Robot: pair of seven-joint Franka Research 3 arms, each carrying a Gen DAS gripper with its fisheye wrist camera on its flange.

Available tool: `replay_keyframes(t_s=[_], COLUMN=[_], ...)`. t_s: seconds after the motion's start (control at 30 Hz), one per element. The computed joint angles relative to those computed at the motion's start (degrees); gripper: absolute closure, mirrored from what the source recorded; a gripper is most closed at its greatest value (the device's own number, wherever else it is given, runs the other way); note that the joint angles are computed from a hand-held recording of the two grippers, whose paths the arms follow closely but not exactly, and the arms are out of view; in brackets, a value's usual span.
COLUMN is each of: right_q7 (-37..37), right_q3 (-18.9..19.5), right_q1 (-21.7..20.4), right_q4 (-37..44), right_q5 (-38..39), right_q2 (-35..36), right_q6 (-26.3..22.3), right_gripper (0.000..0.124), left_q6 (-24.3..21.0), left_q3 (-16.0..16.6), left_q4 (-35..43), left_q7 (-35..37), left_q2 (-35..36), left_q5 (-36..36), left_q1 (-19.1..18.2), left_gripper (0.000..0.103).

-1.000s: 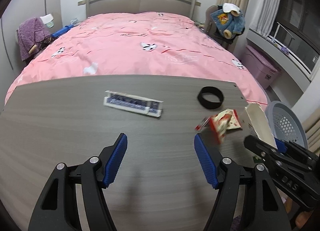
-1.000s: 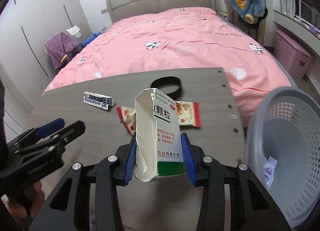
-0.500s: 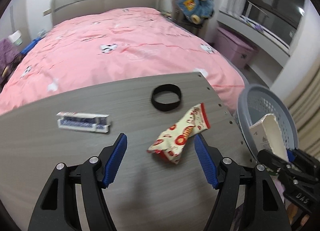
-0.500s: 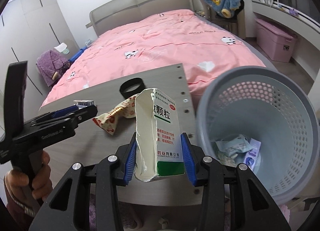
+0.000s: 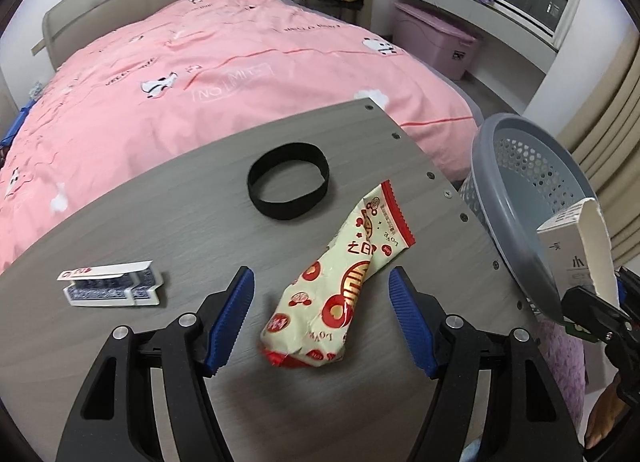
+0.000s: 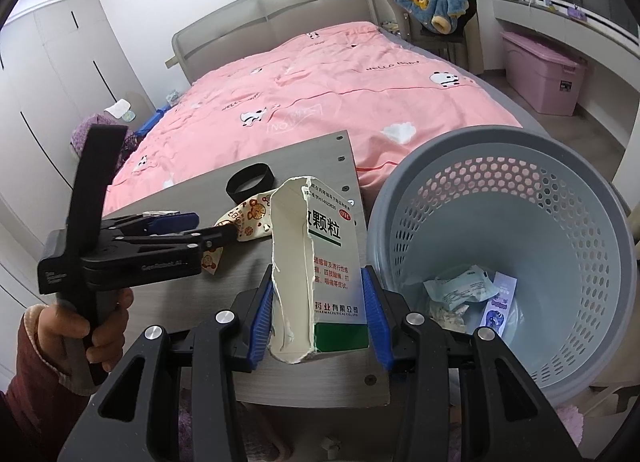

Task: Collect trash
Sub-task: 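Grasp the red-and-white candy wrapper with the left gripper and lift it, then carry the box and candy wrapper over the wastebasket and open both grippers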

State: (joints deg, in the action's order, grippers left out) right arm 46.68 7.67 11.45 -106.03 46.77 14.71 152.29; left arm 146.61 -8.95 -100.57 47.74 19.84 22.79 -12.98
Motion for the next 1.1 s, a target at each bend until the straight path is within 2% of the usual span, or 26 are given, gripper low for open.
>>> replay_keyframes(t_s=[0.3,0.37,0.47,0.6,0.7,0.87,1.1], right_q7=[0.1,0.1,0.0,-0.2,-0.3,-1.3,-2.3], right_q3=[0.0,-0.1,0.0,0.0,0.0,-0.1,-0.6], right_q1=[-0.1,-0.2,-0.3,-0.4,-0.5,-0.8,-1.5], right_q4=[0.1,0.2,0.2,0.2,0.2,-0.2,-1.1], right_q5=[0.3,0.4,0.5,0.7,1.0,2.1,3.7], right_q2=[0.2,0.3,0.3,0.2,0.1,-0.2,-1.1], right_q6=[-0.2,-0.3,-0.3,-0.3,-0.3,0.0,0.8], right_gripper=[0.083,0.083,0.083,0.083,0.083,0.083,0.083], left_q6=[0.4,0.3,0.3,1.8,3.2,4.4,1.2], left_q3=[-0.3,-0.6,-1.1,-0.9,-0.5,0.8,1.2], left_q4=[2.0,2.5,2.5,0.8,-1.7,-6.3,-7.1], left_q7=[2.0,2.9,3.9,3.0,0.5,-7.9,-20.3], left_q2=[2.3,2.9,3.1,2.1,0.5,-3.3,-6.4], left_q5=[-1.3,-1.9,-3.7,-4.2,-3.9,0.4,12.4], left_q1=[-0.1,0.0,0.4,0.1,-0.4,-2.2,-5.3], left_gripper=[0.038,0.054,0.070,0.072,0.073,0.073,0.073])
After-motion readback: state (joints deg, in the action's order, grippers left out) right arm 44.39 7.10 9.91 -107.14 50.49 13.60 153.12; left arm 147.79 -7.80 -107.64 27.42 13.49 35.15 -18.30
